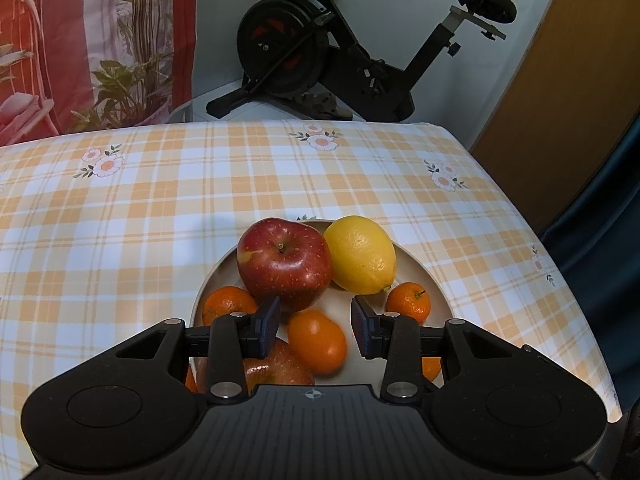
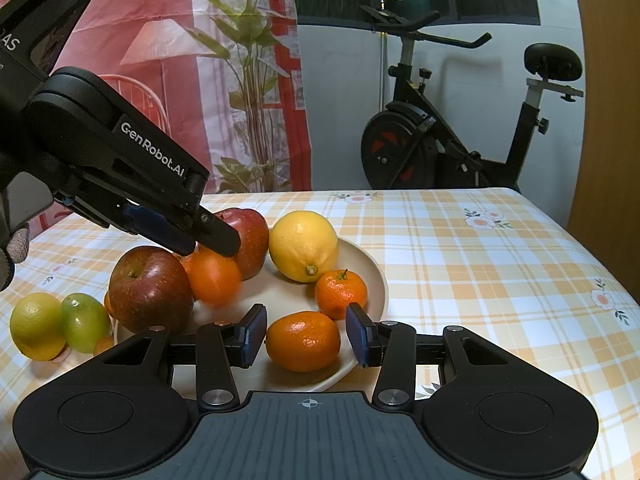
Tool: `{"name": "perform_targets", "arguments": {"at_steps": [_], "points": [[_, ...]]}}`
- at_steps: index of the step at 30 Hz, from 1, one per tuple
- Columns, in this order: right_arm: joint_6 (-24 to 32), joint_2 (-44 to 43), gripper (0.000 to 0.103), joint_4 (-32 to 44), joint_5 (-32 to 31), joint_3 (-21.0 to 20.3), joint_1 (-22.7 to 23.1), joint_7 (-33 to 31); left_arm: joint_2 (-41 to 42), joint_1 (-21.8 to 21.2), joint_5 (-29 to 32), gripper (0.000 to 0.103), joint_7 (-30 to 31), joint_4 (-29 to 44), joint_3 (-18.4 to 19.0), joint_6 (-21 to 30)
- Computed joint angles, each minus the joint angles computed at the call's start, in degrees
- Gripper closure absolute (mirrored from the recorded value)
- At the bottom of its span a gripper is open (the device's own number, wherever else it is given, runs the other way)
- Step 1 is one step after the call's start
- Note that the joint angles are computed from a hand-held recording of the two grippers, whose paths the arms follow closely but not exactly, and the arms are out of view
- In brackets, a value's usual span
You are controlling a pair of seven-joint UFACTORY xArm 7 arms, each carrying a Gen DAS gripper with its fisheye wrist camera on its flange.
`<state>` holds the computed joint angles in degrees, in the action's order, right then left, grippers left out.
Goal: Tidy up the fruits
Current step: 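Carry both tangerines over the cream plate with the left and right grippers, then open the right gripper onto the plate while the left gripper releases its tangerine there, then move the left gripper to the large yellow grapefruit while the right gripper approaches it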
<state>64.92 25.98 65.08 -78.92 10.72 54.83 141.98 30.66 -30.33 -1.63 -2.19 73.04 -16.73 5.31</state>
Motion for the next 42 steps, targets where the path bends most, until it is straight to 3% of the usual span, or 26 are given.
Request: {"name": "perform_targets", "arguments": {"at_steps": [10,20,26,33,36,40,42], "points": [[1.0,0.1,0.062,0.2,-0.5,0.0,0.6,0.4,-2.0,2.3,-0.9,0.062,0.9,-2.7,-2.0,-2.0],[2.3,0.1,0.062,0.2,-1.5,0.3,0.9,0.5,-6.7,4.7,0.0,0.062,0.7,-9.6,-2.3,-8.5],[3.6,0.5,0.062,1.5,-1.8,0.4,1.8,-0.5,-10.2,4.5,2.4,0.062,0.5,-13.8,0.7,-11.7],[3.9,1.3,0.062,4.9,-2.2,0.5,3.0,-4.1,-13.3,6.6,4.6,0.062,0.2,-18.5,1.7,-15.4],[3.1,1.9,0.062,6.3,-1.8,0.3,3.4,-5.1,-14.6,9.7,5.9,0.062,-0.7,-20.8,-0.1,-17.1],[2.2,2.8,0.062,8.0,-0.9,-0.1,4.1,-6.5,-14.8,24.7,12.7,0.062,-6.5,-23.6,-12.2,-18.2],[1.5,3.0,0.062,8.6,-0.4,-0.3,4.3,-6.8,-15.0,27.4,15.2,0.062,-8.3,-24.5,-13.5,-18.2]]}}
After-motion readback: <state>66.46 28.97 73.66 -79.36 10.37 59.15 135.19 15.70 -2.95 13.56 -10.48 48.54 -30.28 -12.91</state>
